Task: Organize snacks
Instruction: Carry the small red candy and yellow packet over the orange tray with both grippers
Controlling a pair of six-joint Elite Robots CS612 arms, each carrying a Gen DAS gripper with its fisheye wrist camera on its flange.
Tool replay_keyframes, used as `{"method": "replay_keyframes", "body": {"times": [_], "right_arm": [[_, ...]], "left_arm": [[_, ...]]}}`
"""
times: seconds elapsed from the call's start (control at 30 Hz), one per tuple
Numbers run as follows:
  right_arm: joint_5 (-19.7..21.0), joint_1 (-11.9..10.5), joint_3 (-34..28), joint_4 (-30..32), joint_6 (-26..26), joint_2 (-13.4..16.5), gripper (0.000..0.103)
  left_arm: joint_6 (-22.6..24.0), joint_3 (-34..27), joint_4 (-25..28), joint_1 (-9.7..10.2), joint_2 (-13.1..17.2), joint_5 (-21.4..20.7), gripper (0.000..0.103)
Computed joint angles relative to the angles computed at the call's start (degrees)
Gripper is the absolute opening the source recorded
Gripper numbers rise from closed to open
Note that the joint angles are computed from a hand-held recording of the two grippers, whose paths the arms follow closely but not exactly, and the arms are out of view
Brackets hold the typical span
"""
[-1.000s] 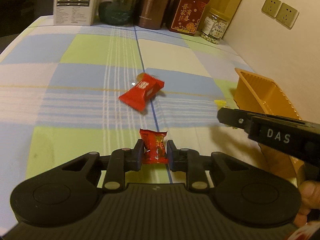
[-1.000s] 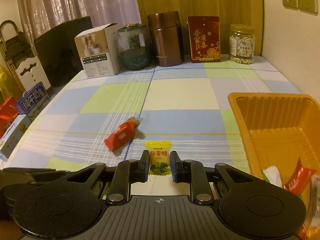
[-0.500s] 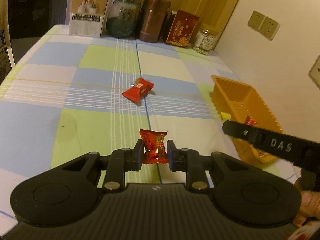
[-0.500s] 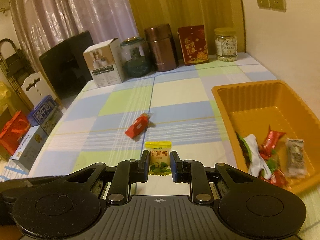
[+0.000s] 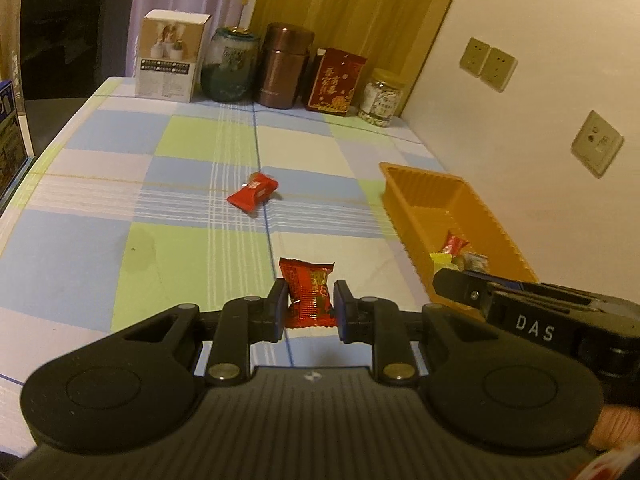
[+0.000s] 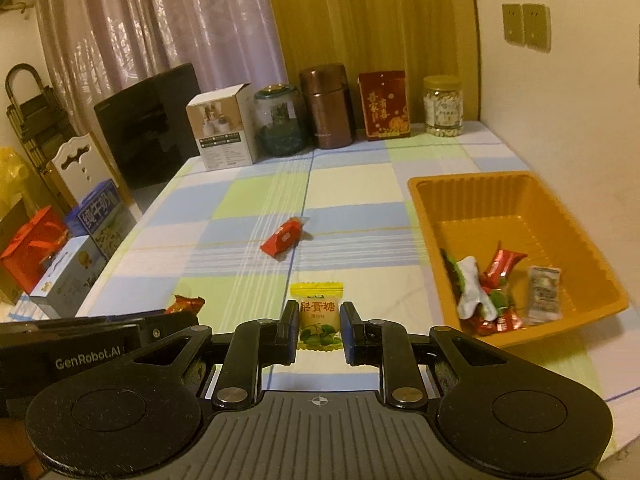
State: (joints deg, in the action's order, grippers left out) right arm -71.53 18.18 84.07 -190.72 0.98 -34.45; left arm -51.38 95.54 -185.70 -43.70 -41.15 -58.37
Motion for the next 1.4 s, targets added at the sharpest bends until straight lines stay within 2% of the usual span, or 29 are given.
{"method": "replay_keyframes", "body": {"times": [0.57, 1.4], "right_arm": [[-4.2, -2.9, 6.0, -5.4, 1.0, -3.0, 0.022], [-6.5, -6.3, 7.6, -7.1, 5.1, -3.3, 0.022]], "left_arm": [[5.0, -3.4, -0.7, -1.91, 0.4, -1.0, 0.021], [9.9, -13.2, 3.3, -2.26, 4.8, -6.0, 0.021]]}}
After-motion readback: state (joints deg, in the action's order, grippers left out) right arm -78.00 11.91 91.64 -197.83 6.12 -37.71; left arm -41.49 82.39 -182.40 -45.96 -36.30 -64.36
